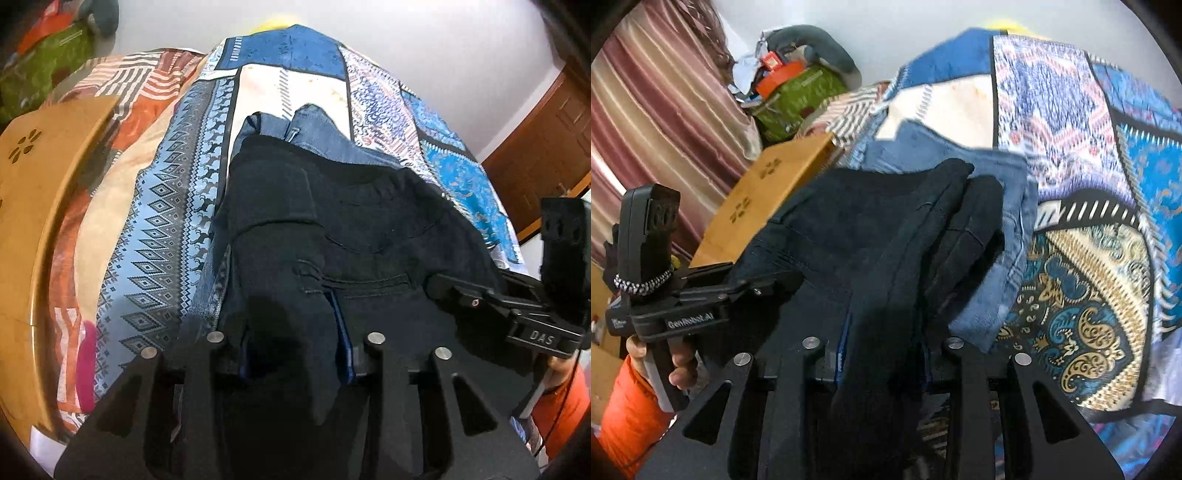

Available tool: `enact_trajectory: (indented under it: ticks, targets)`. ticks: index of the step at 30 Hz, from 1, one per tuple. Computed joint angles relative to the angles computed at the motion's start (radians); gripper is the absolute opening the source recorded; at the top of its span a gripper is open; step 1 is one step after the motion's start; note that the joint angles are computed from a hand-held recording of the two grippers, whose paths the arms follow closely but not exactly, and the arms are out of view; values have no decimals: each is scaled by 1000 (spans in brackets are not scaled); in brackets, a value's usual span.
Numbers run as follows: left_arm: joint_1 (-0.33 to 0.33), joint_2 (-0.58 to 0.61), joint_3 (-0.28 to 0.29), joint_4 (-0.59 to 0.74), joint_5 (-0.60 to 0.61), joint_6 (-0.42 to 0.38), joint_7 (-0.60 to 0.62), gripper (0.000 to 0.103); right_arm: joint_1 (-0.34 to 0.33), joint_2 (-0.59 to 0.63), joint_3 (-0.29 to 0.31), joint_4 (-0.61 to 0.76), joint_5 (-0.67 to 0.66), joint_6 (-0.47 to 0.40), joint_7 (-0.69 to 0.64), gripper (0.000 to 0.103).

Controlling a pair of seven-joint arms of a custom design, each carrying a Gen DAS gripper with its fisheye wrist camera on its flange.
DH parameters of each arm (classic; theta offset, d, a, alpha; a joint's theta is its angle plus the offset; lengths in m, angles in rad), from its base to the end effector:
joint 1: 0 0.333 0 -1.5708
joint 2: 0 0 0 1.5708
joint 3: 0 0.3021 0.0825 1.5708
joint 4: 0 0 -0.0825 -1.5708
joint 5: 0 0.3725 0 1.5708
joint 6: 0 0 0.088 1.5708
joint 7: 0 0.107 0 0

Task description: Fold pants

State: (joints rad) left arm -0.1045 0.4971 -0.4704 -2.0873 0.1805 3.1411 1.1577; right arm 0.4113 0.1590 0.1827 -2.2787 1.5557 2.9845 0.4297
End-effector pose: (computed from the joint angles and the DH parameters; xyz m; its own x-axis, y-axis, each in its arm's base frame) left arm 0.5196 -0.3343 0.2752 -0.2976 -0.8929 0.3379 -0.8660 0.1034 -0.4893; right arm 0.4631 0.2279 0.2966 0.3204 -0.8607 -0.3957 -0.8434 -0.0690 -0.5329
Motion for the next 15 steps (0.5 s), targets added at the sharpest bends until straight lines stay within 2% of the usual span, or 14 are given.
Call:
enact_trajectory:
  ticks: [2, 6, 9, 10, 12, 14, 15]
  targets:
    - [-38, -33, 42, -21, 11, -2, -16, 40, -5, -14, -5, -17, -13, -14, 0, 33]
    - [-224, -126, 244, -67, 95, -43, -100, 41, 13, -62, -3, -78, -124, 58, 57, 42]
    - [-318, -185, 357, -109, 192, -67, -192, 42, 30, -116, 1, -147, -236, 124, 133, 42]
    - [-332, -194, 374, -116, 222, -79, -220, 43, 35, -133, 1, -169, -264, 144, 150, 42]
    - [-392, -225, 440, -131, 326, -127, -318, 42, 45, -174, 1, -237, -452, 199, 314, 42]
    - [-435, -274, 485, -165, 442, -138, -427, 42, -16, -233, 46, -322, -755, 229, 593, 42]
    - [-451, -292, 500, -173, 499, -145, -479, 42, -51, -254, 74, -342, -828, 230, 663, 42]
